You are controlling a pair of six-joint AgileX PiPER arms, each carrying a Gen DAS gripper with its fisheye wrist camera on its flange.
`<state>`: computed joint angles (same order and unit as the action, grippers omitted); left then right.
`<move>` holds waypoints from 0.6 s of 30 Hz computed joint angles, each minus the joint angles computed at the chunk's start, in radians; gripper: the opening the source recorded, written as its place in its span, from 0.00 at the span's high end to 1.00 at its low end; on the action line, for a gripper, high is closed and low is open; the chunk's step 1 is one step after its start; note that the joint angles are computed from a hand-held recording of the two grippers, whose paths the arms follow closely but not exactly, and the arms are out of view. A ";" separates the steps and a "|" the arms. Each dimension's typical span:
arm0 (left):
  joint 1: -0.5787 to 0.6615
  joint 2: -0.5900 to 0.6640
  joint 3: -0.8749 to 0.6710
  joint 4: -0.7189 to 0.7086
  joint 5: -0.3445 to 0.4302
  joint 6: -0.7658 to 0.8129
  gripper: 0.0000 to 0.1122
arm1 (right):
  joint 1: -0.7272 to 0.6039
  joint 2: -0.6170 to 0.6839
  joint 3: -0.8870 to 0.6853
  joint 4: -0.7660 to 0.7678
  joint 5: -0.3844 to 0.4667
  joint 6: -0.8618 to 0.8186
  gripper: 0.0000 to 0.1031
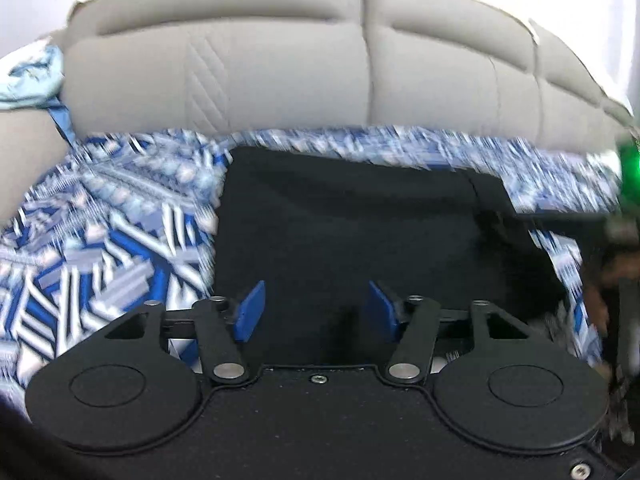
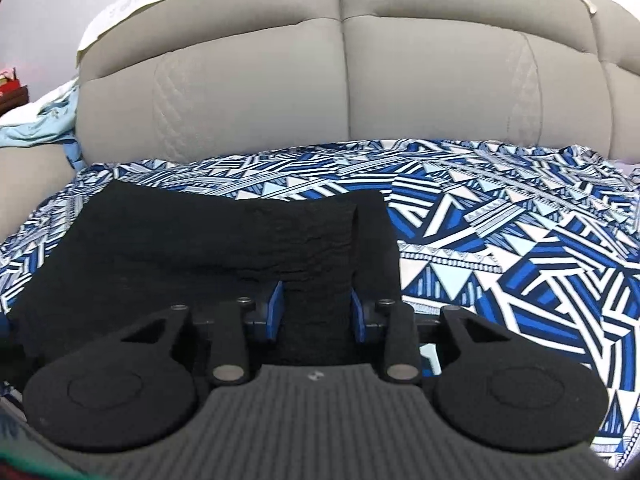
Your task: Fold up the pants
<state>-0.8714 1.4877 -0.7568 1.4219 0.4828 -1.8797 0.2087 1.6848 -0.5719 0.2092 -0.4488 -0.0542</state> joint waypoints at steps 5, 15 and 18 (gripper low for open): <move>0.120 0.118 -0.154 0.005 -0.017 0.058 0.31 | 0.006 0.028 -0.028 0.119 -0.011 -0.093 0.29; 0.299 0.365 -0.420 -0.292 -0.121 0.248 0.31 | -0.120 0.087 -0.136 -0.323 0.067 0.335 0.13; 0.334 0.416 -0.471 -0.381 -0.145 0.323 0.31 | -0.117 0.110 -0.168 -0.325 0.083 0.329 0.12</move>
<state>-0.5375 1.9035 -1.2277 1.0408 0.3381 -1.5567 0.0917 1.7952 -0.7397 -0.1156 -0.3655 0.2748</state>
